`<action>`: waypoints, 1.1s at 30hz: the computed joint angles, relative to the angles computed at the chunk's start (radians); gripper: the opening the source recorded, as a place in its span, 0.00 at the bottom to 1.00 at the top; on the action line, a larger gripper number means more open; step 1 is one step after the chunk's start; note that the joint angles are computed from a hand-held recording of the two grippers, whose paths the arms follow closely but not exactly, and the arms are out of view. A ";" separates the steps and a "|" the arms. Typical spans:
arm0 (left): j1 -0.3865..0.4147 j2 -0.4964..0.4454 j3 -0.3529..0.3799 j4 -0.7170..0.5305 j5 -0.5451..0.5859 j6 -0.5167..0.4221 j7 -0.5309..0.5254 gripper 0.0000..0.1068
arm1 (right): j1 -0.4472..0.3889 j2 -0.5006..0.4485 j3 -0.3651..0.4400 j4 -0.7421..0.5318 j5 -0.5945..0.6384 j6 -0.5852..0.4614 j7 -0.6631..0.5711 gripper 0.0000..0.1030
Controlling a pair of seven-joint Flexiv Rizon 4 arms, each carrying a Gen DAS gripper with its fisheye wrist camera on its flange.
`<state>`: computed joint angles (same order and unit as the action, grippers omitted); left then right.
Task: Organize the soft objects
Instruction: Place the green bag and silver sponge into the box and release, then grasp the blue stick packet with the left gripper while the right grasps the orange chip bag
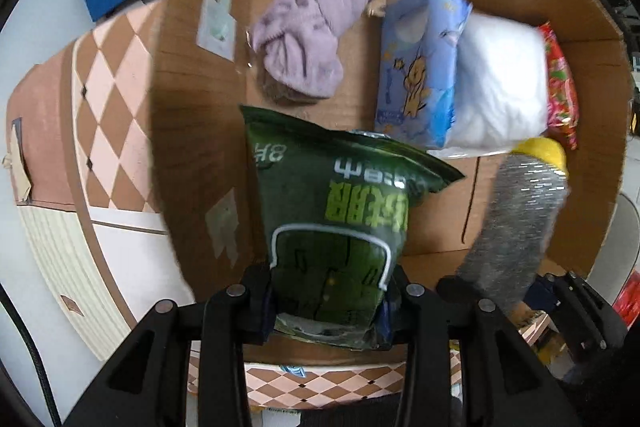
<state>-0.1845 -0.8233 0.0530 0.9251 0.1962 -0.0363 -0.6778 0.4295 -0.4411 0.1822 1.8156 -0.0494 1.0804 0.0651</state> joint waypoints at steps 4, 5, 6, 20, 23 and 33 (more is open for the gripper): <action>0.000 0.001 0.004 0.010 0.006 -0.009 0.000 0.40 | -0.040 -0.055 0.042 -0.062 0.058 -0.063 -0.099 0.65; 0.003 -0.002 0.003 0.002 0.001 -0.026 -0.002 0.45 | -0.045 -0.063 0.047 -0.068 0.072 -0.069 -0.114 0.76; 0.006 0.002 0.002 0.006 -0.002 -0.027 -0.001 0.45 | -0.046 -0.065 0.050 -0.068 0.090 -0.066 -0.118 0.80; 0.082 0.198 -0.036 0.217 -0.112 0.118 0.030 0.85 | 0.020 0.043 -0.001 -0.044 0.001 -0.260 -0.020 1.00; 0.109 0.248 -0.044 0.282 -0.150 0.199 0.050 0.86 | 0.039 0.084 -0.008 -0.028 -0.052 -0.320 0.039 1.00; 0.200 0.376 -0.066 0.468 -0.322 0.452 0.148 0.86 | 0.089 0.170 0.007 -0.017 -0.202 -0.443 0.197 1.00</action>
<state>0.0150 -0.4471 -0.0134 1.3930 -0.1255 0.4162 -0.5298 0.5181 -0.2713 0.1891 1.7990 -0.2510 0.6378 0.2618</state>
